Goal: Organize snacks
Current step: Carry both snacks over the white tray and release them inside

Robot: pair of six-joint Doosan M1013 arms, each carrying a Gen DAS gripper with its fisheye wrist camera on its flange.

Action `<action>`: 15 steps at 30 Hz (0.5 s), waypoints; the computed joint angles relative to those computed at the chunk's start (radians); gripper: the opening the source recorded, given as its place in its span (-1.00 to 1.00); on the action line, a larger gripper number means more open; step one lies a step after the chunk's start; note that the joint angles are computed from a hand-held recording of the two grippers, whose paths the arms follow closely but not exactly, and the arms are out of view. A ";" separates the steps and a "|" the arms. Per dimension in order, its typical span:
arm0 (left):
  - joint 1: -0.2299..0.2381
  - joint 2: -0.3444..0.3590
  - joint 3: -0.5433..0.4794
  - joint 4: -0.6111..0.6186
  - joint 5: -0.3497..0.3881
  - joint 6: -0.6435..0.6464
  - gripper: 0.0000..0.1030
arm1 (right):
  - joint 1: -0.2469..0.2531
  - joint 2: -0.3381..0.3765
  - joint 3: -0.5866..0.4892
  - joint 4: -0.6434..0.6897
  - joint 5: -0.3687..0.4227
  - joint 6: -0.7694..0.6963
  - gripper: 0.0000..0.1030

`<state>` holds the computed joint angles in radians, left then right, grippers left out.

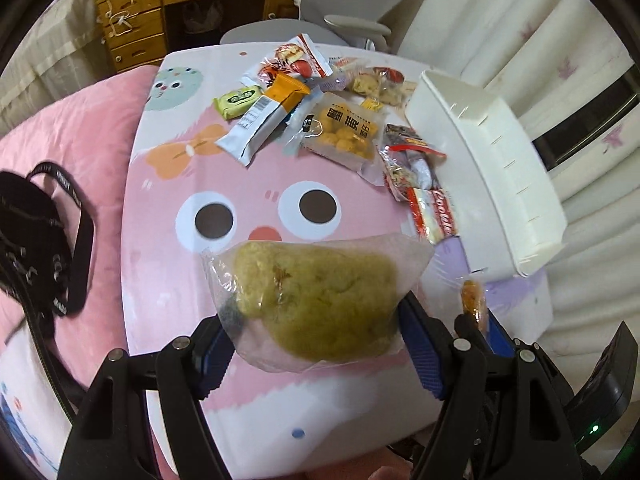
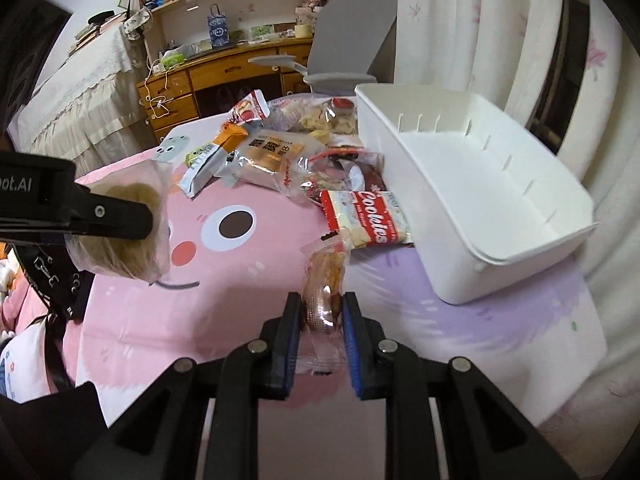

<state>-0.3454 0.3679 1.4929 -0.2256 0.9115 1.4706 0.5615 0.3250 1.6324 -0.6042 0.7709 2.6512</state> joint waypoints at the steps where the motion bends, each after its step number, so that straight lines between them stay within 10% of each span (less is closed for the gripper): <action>1: 0.002 -0.014 0.015 -0.012 -0.008 0.005 0.44 | 0.005 -0.010 0.005 -0.008 0.008 0.005 -0.62; 15: -0.039 -0.043 0.008 0.004 -0.078 -0.102 0.44 | -0.066 -0.114 0.045 -0.003 -0.068 -0.132 -0.62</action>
<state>-0.3841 0.3252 1.5007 -0.2218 0.8337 1.3689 0.4954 0.2112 1.6778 -0.6077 0.7029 2.5189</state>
